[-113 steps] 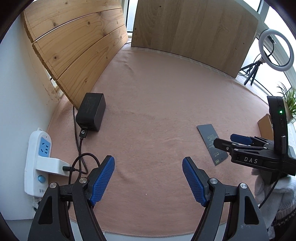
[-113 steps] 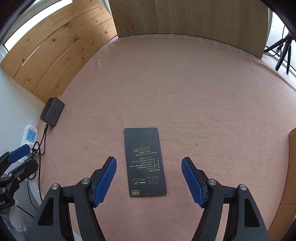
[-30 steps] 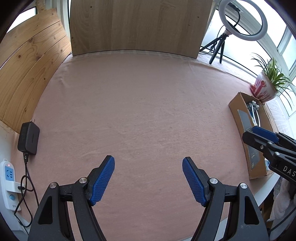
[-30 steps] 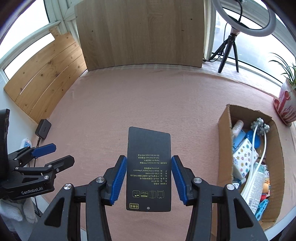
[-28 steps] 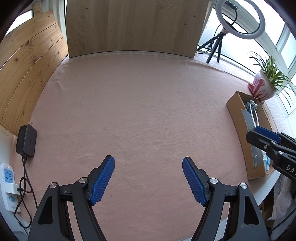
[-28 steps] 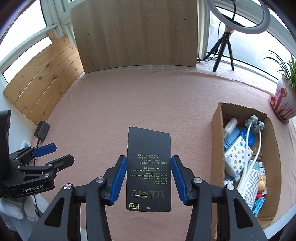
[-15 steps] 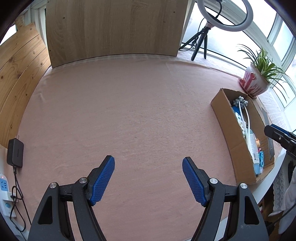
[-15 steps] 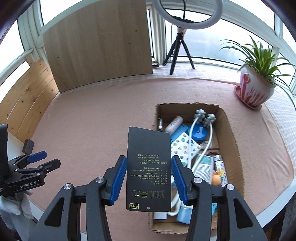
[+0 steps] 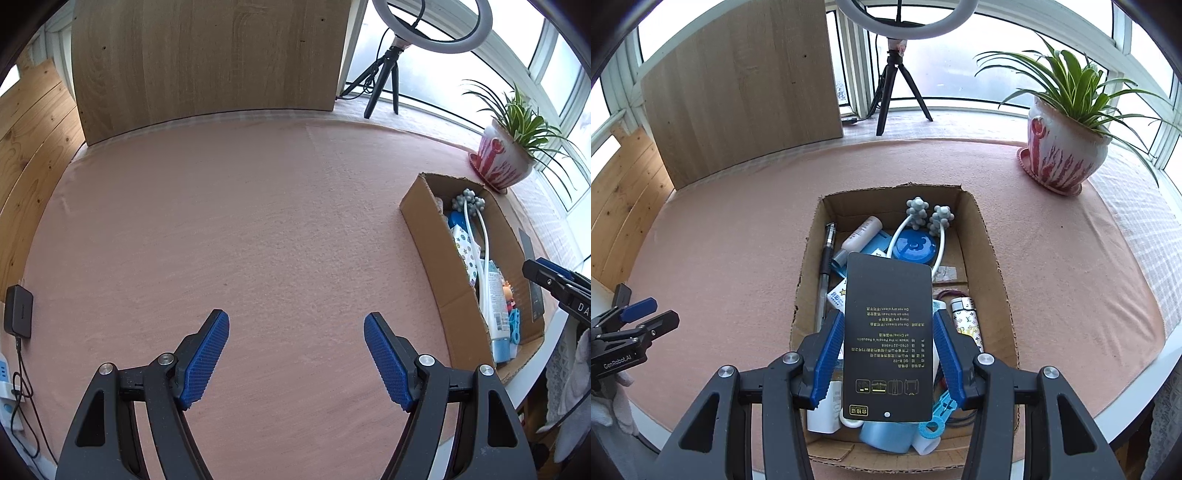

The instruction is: Organize objects

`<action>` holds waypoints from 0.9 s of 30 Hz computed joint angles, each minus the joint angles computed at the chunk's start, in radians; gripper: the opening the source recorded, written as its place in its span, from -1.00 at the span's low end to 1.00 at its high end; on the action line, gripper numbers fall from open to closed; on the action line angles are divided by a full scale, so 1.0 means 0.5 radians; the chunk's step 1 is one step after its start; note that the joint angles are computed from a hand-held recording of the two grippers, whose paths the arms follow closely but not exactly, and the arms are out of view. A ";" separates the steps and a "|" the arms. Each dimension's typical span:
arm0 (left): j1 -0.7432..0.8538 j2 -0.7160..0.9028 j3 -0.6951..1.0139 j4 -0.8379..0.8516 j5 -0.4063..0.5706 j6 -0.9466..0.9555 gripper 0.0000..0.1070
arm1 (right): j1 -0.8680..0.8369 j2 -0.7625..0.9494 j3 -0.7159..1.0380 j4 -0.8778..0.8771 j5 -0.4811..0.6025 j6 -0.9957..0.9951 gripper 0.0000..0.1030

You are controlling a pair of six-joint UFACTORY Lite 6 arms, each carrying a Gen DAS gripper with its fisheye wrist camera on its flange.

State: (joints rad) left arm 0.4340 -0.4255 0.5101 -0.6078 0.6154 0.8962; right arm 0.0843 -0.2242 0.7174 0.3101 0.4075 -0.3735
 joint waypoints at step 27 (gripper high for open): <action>0.621 -0.074 0.184 -0.077 0.307 0.406 0.47 | 0.791 -0.226 -0.122 -0.935 -0.135 1.370 0.34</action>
